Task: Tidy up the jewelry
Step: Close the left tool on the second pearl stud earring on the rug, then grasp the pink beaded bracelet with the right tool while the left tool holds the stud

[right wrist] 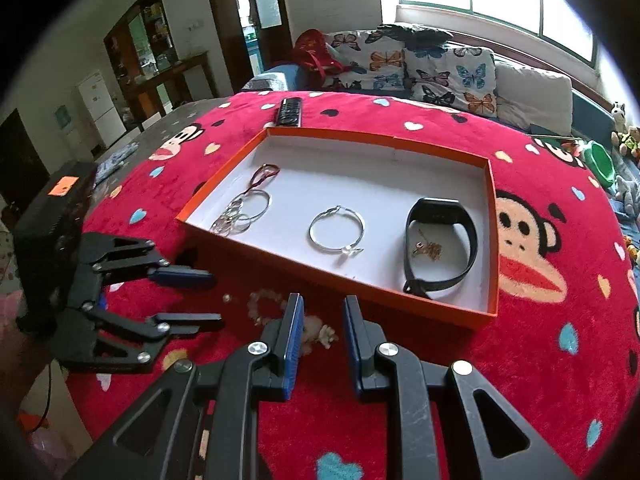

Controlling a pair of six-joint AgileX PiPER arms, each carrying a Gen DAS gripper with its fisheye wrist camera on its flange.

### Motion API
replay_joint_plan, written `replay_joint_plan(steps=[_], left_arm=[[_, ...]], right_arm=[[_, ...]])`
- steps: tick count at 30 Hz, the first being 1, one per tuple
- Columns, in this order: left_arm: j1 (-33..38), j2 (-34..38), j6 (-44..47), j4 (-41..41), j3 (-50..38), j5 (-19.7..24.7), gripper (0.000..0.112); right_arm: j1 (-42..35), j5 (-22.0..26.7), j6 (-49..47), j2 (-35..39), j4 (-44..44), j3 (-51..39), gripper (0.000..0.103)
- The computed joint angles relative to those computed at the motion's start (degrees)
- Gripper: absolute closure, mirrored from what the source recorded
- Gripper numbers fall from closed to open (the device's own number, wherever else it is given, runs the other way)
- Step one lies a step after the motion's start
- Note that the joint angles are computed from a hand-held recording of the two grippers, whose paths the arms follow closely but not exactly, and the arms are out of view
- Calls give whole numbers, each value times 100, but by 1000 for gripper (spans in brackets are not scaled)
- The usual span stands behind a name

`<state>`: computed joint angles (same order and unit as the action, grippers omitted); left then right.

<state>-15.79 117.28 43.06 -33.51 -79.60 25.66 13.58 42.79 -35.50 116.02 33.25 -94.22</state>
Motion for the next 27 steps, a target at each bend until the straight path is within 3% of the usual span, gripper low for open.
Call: replay_joint_plan(steps=[13,15,23,27], left_arm=[[218,332,1137,-804,-416,354,92],[204,319,1260,-853,-399,373,101],[96,219,750,-501,-242,91,105],[120,170,468,-373,-195,38,105]], right_arm=[[-42,-45,32,41,-6,129,80],[-38,-29,44,75,-19,116,80],[-22,72,-56,123,-115,112,80],[54,58,86,170,-429,109,71]])
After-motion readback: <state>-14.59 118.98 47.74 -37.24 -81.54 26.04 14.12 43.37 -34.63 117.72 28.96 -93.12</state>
